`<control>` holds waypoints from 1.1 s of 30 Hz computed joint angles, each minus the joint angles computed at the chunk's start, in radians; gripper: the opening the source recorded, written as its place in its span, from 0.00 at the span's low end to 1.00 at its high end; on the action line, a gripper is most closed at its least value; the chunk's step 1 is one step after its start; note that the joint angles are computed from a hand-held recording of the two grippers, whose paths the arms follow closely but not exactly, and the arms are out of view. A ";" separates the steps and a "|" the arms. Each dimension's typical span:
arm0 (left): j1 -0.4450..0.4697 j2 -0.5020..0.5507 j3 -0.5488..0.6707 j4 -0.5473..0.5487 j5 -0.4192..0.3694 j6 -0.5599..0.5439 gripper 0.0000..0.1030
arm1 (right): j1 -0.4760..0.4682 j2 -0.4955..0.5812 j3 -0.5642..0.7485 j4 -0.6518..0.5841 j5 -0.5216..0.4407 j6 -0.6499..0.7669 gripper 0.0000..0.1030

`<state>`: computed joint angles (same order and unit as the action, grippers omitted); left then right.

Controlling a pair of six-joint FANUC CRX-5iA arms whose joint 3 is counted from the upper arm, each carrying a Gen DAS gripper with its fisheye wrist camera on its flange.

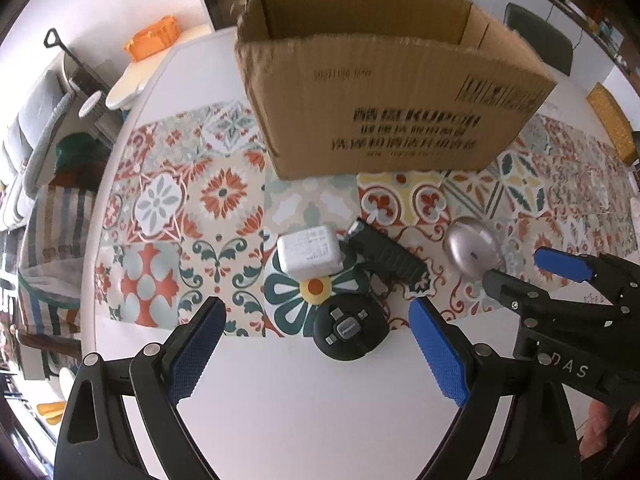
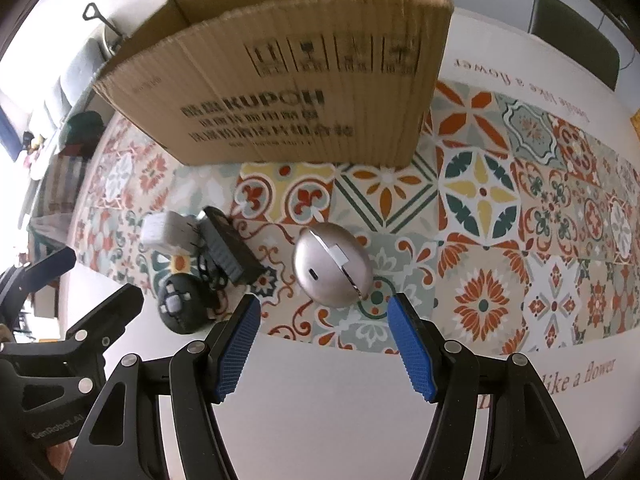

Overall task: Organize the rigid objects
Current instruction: 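Move both open grippers back toward the remaining items on the table, then grasp the silver egg-shaped speaker with the right gripper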

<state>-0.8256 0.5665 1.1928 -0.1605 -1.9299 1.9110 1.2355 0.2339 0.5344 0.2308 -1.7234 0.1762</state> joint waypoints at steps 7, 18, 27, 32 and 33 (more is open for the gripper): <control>0.012 0.000 -0.068 0.050 0.010 0.029 0.91 | -0.027 0.007 -0.017 -0.044 0.008 0.037 0.64; 0.013 0.025 -0.075 0.058 0.001 0.047 0.91 | -0.079 0.040 -0.024 -0.083 0.025 0.116 0.64; 0.023 0.019 -0.097 0.062 0.012 0.055 0.91 | -0.103 0.080 0.002 -0.098 0.030 0.162 0.57; 0.026 0.008 -0.119 0.073 0.023 0.059 0.91 | -0.105 0.100 0.011 -0.082 0.027 0.166 0.55; 0.025 0.007 -0.121 0.071 0.023 0.057 0.91 | -0.104 0.103 0.015 -0.079 0.024 0.168 0.55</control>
<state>-0.8003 0.5732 1.0721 -0.0893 -1.9068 1.9683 1.1316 0.3364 0.5492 0.1513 -1.6994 0.3440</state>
